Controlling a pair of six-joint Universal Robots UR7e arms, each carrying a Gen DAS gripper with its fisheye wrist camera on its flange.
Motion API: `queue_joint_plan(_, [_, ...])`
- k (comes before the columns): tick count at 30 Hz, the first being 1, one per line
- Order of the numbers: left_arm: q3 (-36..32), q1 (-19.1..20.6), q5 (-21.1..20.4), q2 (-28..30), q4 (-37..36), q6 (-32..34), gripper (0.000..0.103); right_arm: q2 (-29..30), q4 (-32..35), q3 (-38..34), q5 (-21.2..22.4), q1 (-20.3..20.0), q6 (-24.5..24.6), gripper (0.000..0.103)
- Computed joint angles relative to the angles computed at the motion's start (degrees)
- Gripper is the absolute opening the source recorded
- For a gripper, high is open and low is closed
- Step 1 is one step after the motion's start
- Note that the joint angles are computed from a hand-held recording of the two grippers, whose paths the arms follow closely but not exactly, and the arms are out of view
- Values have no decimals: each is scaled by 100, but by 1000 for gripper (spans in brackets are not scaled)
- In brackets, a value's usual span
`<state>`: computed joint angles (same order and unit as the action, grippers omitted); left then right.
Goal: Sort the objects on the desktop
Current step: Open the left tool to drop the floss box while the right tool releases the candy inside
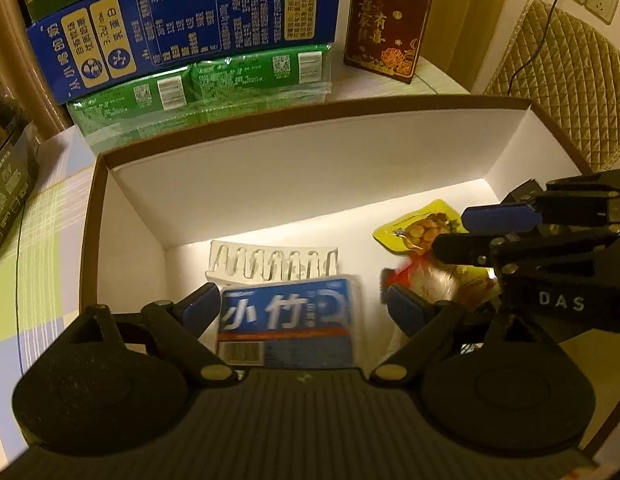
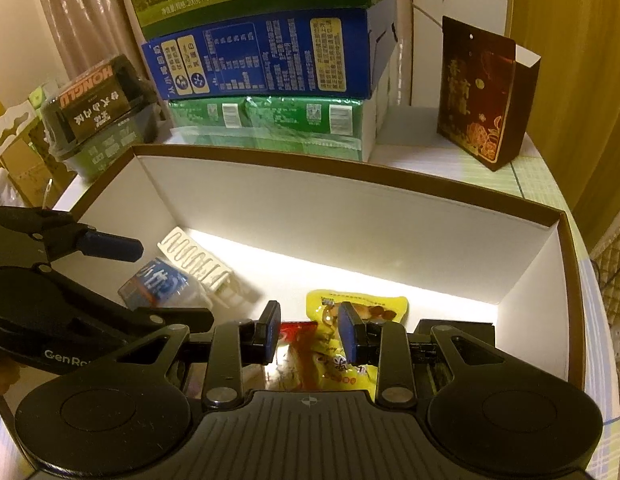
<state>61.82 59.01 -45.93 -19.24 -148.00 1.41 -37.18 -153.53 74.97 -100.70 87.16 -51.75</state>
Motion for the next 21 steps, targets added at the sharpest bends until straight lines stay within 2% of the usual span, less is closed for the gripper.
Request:
queue_joint_plan(8, [56,-42,23,-49,-31,-14,90,-91,28,90,92,-17,-4,29])
queue_joint_plan(11, [123,-58,18,-86,-61,-49,91,-135,-13,153,92,-19,4,32])
queue_joint_plan(17, [407,-117,30,-241,-244,-184,95,-306,-338,392,179,-48,93,61])
queue_joint_plan(21, [700,-197,74,-396,-551,-226,97,-502,-796,716,196,-49,122,85])
